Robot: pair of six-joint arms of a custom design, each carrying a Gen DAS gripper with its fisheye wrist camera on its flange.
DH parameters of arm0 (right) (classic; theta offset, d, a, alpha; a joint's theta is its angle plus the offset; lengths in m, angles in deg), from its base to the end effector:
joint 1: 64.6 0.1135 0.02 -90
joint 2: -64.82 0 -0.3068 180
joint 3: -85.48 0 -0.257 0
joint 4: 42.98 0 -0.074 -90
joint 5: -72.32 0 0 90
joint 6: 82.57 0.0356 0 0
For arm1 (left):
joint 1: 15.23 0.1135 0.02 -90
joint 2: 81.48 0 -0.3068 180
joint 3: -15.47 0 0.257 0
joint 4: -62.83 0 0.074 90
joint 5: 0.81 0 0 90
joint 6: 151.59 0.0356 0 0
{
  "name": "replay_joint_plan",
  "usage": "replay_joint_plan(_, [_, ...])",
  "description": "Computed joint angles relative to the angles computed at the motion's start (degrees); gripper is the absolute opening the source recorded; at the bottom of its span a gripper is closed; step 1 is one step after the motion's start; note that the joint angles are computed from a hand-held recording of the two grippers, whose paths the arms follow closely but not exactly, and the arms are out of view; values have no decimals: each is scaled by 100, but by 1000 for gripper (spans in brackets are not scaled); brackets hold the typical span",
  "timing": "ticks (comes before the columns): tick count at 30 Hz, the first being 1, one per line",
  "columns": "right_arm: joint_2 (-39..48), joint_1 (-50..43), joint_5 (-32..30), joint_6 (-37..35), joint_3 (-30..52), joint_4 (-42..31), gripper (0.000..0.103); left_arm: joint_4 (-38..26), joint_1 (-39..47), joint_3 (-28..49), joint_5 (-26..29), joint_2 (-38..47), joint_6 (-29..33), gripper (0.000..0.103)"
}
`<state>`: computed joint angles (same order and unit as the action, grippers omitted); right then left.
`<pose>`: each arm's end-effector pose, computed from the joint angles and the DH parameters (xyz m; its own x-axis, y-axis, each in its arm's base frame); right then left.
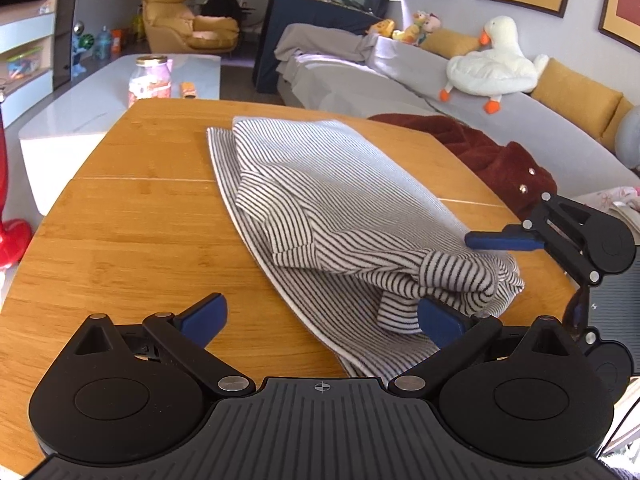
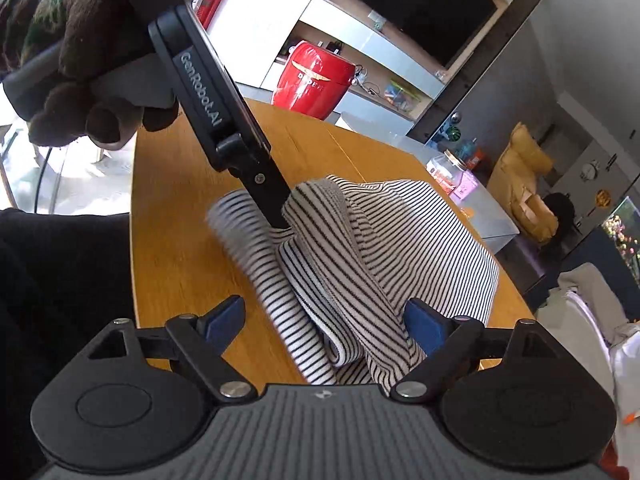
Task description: Fold clothes
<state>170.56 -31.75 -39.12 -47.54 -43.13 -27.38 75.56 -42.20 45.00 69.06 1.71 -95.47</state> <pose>0.2757 0.1935 0.1329 0.3077 -0.7086 -0.6350 -0.8579 0.0821 -0.5073 0.1990 -0.0875 0.1407 -0.5929 -0.2855 -0.7529 -0.1644 0.9582 -0.2340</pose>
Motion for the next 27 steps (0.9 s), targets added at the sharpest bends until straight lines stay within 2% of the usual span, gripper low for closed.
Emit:
replay_joint_plan(1, [63,73,106,65,49,76,86,-18,6,-18,-16,-53,-7,103])
replay_joint_plan(3, [200,156,229,321,292,-65,76,-78,7,-58,-49,-179,-40,103])
replay_joint_plan(7, [379,65,3,1107,1062,-1166,73,-199,-79,-195,-78,-496,-33,103])
replay_joint_plan(12, [603,-235,-500,1880,1779,-2188,73,-398,-520,-404,-256,-860,155,103])
replay_joint_plan(15, [685,-348,-726,2145,2094,-2657,73,-332,-654,-398,-267,-633,235,103])
replay_joint_plan(19, [721,-445,-902,2199,2280,-2980,73,-172,-625,-61,-465,177,447,103])
replay_joint_plan(23, [532,-455,-826,1921,2091,-2876,74,-207,-399,315,-554,672,420,103])
replay_joint_plan(27, [45,-319,-400,995,989,-1563,86,-36,-138,314,-181,566,344,103])
